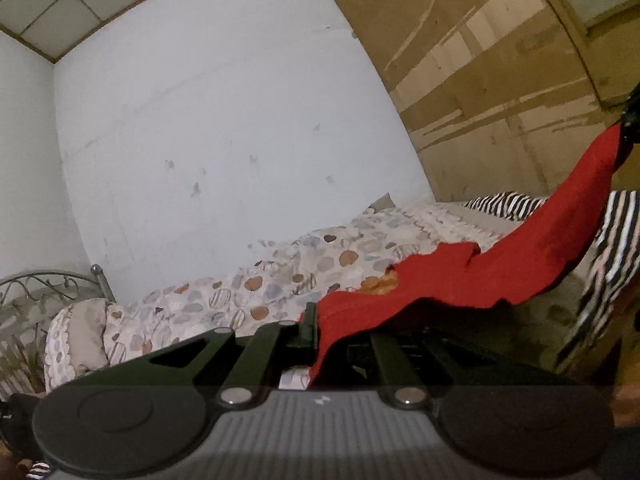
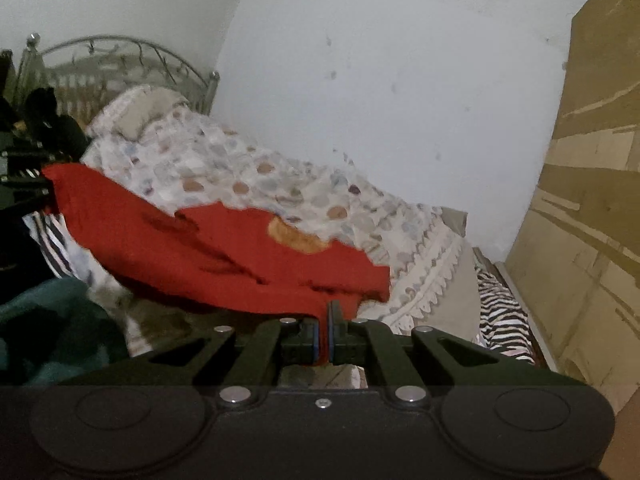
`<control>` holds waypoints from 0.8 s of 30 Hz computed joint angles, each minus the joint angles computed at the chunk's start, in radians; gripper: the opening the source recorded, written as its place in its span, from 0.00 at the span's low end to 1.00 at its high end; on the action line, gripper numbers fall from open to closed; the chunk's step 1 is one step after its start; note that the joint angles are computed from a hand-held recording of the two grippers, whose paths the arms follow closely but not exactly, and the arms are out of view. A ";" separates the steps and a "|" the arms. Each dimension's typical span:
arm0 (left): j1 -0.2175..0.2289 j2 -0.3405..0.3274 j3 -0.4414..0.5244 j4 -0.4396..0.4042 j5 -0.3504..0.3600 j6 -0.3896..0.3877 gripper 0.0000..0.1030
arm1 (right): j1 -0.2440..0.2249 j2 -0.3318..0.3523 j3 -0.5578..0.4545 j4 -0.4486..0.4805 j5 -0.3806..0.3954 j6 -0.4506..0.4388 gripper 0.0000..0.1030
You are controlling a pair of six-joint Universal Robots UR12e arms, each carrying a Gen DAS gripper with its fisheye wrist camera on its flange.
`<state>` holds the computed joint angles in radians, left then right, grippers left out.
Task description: Fold small clothes
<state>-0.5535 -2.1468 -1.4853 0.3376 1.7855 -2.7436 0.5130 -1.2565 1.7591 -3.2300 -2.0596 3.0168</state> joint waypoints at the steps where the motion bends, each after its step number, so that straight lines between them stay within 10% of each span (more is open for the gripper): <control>1: -0.001 0.018 -0.013 -0.008 0.000 -0.005 0.04 | 0.009 -0.011 0.002 0.002 -0.004 -0.002 0.02; 14: 0.066 0.064 0.107 -0.341 -0.176 -0.148 0.05 | -0.030 -0.038 -0.046 0.037 0.079 0.066 0.03; 24: 0.136 -0.232 0.740 -0.968 -0.302 -0.141 0.05 | -0.159 0.143 -0.397 0.328 0.169 -0.068 0.03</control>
<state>-0.4178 -2.3789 -0.7449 -0.6306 1.4838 -2.8851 0.3536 -1.1137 1.3618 -2.9019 -1.8903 2.9488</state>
